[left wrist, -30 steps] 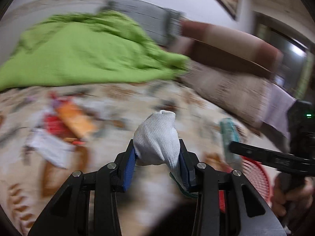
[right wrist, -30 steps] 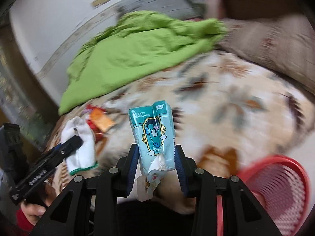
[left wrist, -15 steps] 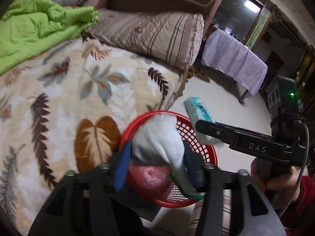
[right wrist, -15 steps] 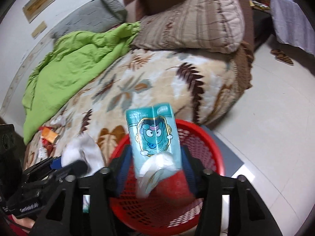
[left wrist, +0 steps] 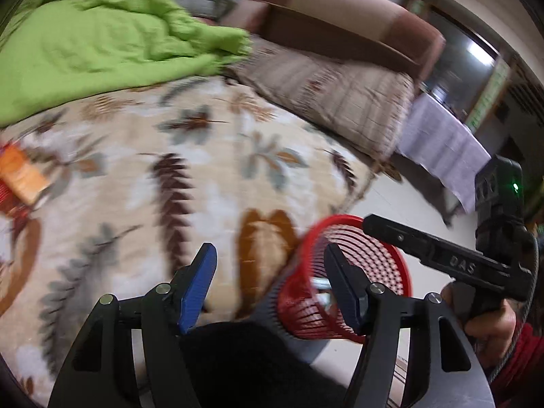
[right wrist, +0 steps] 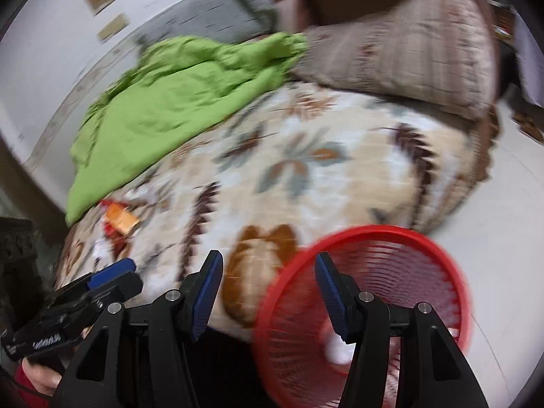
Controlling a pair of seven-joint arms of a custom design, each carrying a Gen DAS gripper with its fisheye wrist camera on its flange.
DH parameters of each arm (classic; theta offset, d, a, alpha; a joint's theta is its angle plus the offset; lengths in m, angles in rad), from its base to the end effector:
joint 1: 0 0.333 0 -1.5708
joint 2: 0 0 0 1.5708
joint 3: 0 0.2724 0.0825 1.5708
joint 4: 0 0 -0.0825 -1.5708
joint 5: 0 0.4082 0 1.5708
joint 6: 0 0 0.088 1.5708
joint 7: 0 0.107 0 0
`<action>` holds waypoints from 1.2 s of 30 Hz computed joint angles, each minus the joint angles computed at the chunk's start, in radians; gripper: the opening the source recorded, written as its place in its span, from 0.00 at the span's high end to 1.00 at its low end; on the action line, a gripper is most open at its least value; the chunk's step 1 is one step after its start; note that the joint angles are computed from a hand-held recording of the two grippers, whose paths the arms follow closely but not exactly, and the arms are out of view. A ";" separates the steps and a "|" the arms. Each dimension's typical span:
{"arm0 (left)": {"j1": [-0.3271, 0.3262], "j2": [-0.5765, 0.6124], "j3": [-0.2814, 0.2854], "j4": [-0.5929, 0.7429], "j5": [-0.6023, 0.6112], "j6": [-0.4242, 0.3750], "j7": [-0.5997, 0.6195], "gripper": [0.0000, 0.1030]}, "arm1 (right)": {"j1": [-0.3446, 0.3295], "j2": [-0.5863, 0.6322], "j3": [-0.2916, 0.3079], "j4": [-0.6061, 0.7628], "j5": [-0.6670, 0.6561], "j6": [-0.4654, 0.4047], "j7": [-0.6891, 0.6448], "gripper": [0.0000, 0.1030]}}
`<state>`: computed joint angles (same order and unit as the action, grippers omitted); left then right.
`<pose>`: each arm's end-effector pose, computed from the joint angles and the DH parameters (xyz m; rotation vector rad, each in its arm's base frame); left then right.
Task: Collect trash
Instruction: 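Carry glove and teal bag to the red basket and open both tools, then move the left tool to the white medicine box while the right tool reaches the orange box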
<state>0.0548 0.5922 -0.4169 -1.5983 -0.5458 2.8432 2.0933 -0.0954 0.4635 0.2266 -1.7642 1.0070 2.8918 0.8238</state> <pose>0.7075 -0.1885 0.3288 -1.6751 2.1893 -1.1846 0.6891 0.0272 0.3063 -1.5582 1.7077 -0.2583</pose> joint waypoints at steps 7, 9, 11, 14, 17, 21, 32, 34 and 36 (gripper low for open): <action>0.051 -0.073 0.075 -0.094 -0.031 0.069 -0.132 0.33 | 0.068 0.093 0.022 0.142 -0.108 -0.057 0.000 0.41; 0.055 -0.087 0.110 -0.117 -0.019 0.092 -0.201 0.28 | 0.074 0.114 0.034 0.170 -0.128 -0.067 0.004 0.41; 0.046 -0.093 0.165 -0.130 0.015 0.098 -0.309 0.27 | 0.083 0.142 0.044 0.207 -0.152 -0.082 0.010 0.41; 0.005 -0.085 0.281 -0.130 0.093 0.083 -0.540 0.27 | 0.097 0.176 0.054 0.255 -0.190 -0.105 0.015 0.41; -0.009 -0.052 0.350 -0.098 0.139 0.063 -0.728 0.26 | 0.108 0.202 0.067 0.290 -0.220 -0.121 0.007 0.41; 0.018 0.058 0.367 0.038 0.167 0.015 -0.890 0.24 | 0.111 0.225 0.080 0.320 -0.237 -0.128 -0.009 0.40; 0.020 0.444 0.391 0.628 0.380 -0.226 -1.160 0.17 | 0.117 0.279 0.072 0.385 -0.275 -0.137 0.026 0.39; 0.020 0.491 0.396 0.702 0.431 -0.259 -1.170 0.17 | 0.127 0.301 0.059 0.416 -0.301 -0.152 0.058 0.39; 0.024 0.508 0.386 0.728 0.472 -0.267 -1.161 0.18 | 0.134 0.317 0.055 0.441 -0.322 -0.163 0.079 0.39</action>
